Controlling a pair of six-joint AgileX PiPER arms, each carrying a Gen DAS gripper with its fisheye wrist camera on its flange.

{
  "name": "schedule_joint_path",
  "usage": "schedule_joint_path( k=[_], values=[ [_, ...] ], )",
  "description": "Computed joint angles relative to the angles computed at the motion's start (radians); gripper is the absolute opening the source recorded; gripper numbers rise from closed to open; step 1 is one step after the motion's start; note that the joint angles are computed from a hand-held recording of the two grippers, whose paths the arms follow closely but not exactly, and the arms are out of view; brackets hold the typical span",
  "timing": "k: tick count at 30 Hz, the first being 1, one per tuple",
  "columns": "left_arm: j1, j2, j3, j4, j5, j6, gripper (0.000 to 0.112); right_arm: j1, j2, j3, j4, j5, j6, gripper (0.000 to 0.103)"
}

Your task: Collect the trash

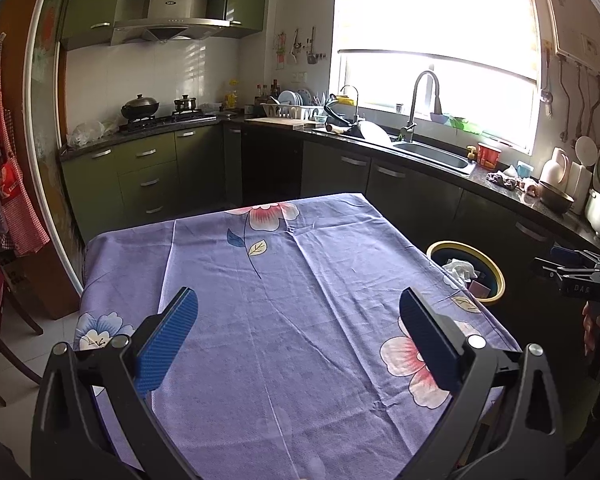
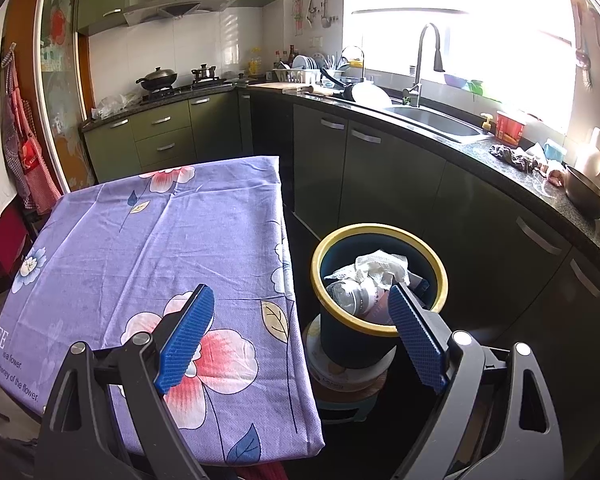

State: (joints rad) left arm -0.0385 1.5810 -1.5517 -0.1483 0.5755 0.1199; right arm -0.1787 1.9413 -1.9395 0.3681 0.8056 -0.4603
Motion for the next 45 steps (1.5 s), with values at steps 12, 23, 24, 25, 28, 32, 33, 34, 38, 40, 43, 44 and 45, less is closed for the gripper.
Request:
schedule_joint_path(
  k=[12,23,24,25,28,32,33,34,38,40,43,44,45],
  values=[
    [-0.007,0.004,-0.006,0.002,-0.001,0.002,0.096,0.005,0.003,-0.001,-0.007,-0.005,0.008,0.088],
    [-0.004,0.001,-0.001,-0.034,0.008,0.037,0.096,0.015,0.002,0.009,-0.013,-0.016,0.018,0.088],
    [-0.003,0.002,-0.003,-0.033,0.008,0.036,0.096,0.016,0.003,0.009,-0.013,-0.017,0.019,0.088],
    [-0.005,0.002,-0.002,-0.026,0.006,0.029,0.096,0.017,0.003,0.01,-0.014,-0.017,0.02,0.088],
    [-0.006,0.001,0.001,-0.016,0.004,0.021,0.096,0.018,0.004,0.01,-0.014,-0.018,0.021,0.088],
    [-0.01,0.007,-0.008,-0.016,0.014,0.024,0.096,0.018,0.003,0.011,-0.013,-0.018,0.021,0.088],
    [-0.012,0.008,-0.008,-0.013,0.014,0.024,0.096,0.018,0.003,0.011,-0.013,-0.018,0.021,0.088],
    [-0.014,0.009,-0.009,-0.011,0.014,0.025,0.096,0.02,0.003,0.014,-0.016,-0.021,0.024,0.088],
    [-0.017,0.012,-0.014,-0.009,0.018,0.026,0.096,0.022,0.006,0.016,-0.017,-0.023,0.024,0.088],
    [-0.019,0.012,-0.015,-0.001,0.019,0.018,0.096,0.022,0.005,0.017,-0.016,-0.023,0.024,0.088],
    [-0.026,0.012,-0.012,0.015,0.015,0.01,0.096,0.023,0.005,0.016,-0.017,-0.023,0.026,0.088],
    [-0.026,0.014,-0.014,0.013,0.016,0.012,0.096,0.026,0.004,0.022,-0.019,-0.028,0.028,0.088],
    [-0.027,0.017,-0.019,0.012,0.021,0.012,0.096,0.026,0.004,0.022,-0.019,-0.029,0.029,0.088]
  ],
)
